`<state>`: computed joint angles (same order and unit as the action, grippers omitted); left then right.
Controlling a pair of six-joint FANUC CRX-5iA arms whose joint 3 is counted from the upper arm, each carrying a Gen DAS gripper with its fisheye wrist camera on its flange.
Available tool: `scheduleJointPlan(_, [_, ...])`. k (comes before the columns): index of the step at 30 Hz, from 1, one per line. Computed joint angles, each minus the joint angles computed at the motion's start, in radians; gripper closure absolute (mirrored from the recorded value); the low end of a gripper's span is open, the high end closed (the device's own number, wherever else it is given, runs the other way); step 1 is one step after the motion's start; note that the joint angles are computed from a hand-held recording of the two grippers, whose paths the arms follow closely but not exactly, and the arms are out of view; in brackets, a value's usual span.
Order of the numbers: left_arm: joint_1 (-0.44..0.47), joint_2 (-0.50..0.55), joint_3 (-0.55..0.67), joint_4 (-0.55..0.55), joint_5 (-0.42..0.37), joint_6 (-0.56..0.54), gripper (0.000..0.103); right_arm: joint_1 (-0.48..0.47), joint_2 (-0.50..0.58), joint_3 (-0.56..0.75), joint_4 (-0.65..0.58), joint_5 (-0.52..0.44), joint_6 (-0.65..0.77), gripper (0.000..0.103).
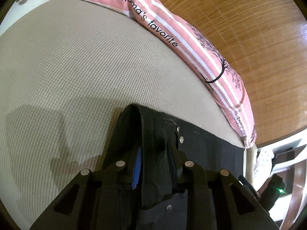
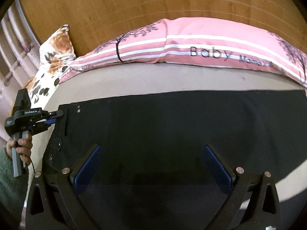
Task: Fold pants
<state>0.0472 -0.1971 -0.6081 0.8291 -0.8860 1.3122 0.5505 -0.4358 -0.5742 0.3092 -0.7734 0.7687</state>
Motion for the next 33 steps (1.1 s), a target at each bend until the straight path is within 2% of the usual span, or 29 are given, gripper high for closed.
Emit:
scheduleJointPlan(2, [-0.007, 0.017, 0.004, 0.024, 0.016, -0.027, 0.077, -0.022, 0.020, 0.022, -0.039, 0.015, 0.065, 0.000])
scheduleJointPlan(5, [-0.021, 0.053, 0.021, 0.062, 0.034, -0.054, 0.077, -0.086, 0.071, 0.095, -0.182, 0.017, 0.268, 0.000])
scheduleJointPlan(9, [-0.034, 0.075, 0.013, 0.109, 0.064, -0.032, 0.077, -0.180, 0.155, 0.202, -0.341, -0.017, 0.527, 0.000])
scheduleJointPlan(10, [-0.039, 0.065, 0.003, 0.116, 0.083, -0.025, 0.079, -0.203, 0.172, 0.226, -0.382, -0.030, 0.582, 0.000])
scheduleJointPlan(11, [-0.045, 0.052, -0.003, 0.112, 0.102, -0.021, 0.091, -0.230, 0.193, 0.256, -0.426, -0.049, 0.645, 0.000])
scheduleJointPlan(13, [-0.051, 0.022, -0.005, 0.083, 0.123, -0.018, 0.092, -0.275, 0.239, 0.311, -0.476, -0.089, 0.744, 0.000])
scheduleJointPlan(16, [-0.071, -0.036, -0.035, 0.153, 0.158, -0.061, 0.094, -0.329, 0.302, 0.384, -0.523, -0.144, 0.867, 0.000])
scheduleJointPlan(19, [-0.095, -0.085, -0.046, 0.191, 0.181, -0.091, 0.095, -0.378, 0.359, 0.465, -0.588, -0.212, 1.003, 0.003])
scheduleJointPlan(25, [-0.127, -0.155, -0.096, 0.315, 0.215, -0.205, 0.095, -0.454, 0.516, 0.685, -0.711, -0.450, 1.269, 0.010])
scheduleJointPlan(27, [-0.109, -0.182, -0.120, 0.354, 0.198, -0.245, 0.095, -0.459, 0.559, 0.737, -0.713, -0.508, 1.306, 0.016])
scheduleJointPlan(30, [-0.105, -0.202, -0.140, 0.384, 0.198, -0.269, 0.095, -0.485, 0.624, 0.823, -0.754, -0.616, 1.369, 0.019])
scheduleJointPlan(33, [-0.097, -0.205, -0.135, 0.355, 0.193, -0.261, 0.095, -0.511, 0.668, 0.877, -0.779, -0.701, 1.427, 0.032])
